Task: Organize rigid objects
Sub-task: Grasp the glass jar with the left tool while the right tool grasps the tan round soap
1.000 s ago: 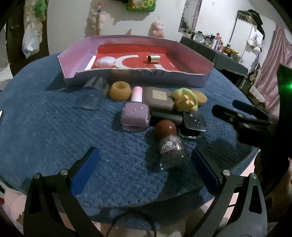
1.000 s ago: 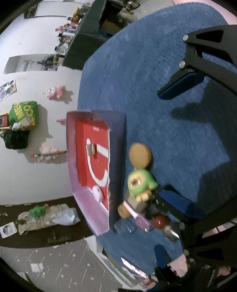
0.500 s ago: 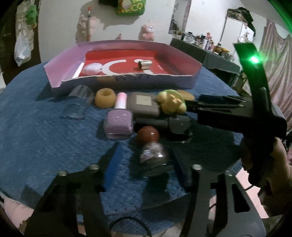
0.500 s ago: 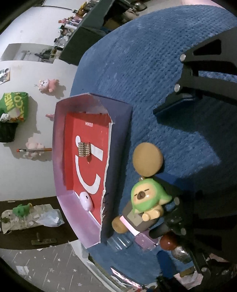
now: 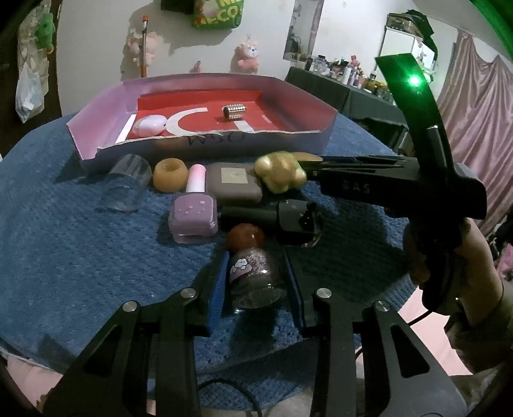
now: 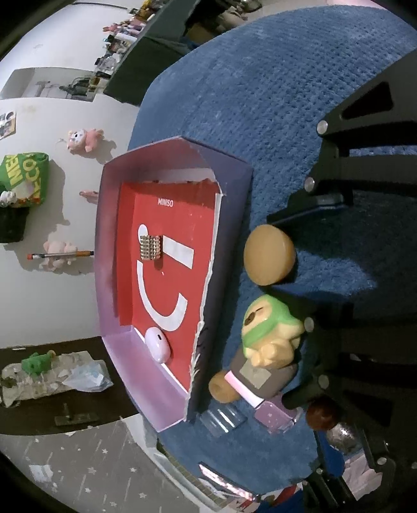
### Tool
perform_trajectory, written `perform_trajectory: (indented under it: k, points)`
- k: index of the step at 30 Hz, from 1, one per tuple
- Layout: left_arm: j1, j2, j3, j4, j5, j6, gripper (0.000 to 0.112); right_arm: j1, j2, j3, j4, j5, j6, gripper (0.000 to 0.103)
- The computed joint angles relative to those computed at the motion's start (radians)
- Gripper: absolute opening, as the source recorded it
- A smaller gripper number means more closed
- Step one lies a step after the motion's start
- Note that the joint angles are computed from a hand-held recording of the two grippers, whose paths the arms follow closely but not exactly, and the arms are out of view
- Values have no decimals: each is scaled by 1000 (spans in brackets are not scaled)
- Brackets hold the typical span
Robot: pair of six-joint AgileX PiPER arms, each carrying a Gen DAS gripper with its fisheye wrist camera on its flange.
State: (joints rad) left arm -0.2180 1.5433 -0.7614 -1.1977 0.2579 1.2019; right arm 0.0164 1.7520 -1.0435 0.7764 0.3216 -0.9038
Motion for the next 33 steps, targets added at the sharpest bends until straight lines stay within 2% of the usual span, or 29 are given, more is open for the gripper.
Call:
perform_trajectory:
  k: [5,10,16,25,33]
  points:
    - [24,-10,-2,-39,17,44,32,-12,-59,50,112,-1,-99,39]
    - [46,-22,-3,-65,29,71,31,-19,-109,78,162,24,-139,39]
    - [75,-43,-15,-62,32,75,30,-38,-143,96,246,98,-215,39]
    - [124,-14,-71,-50,52,70,29,-26,-152,90,245,119,-197,39]
    - [117,15,-123,0,37,30,29,-27,-150,65,246,138,-194,39]
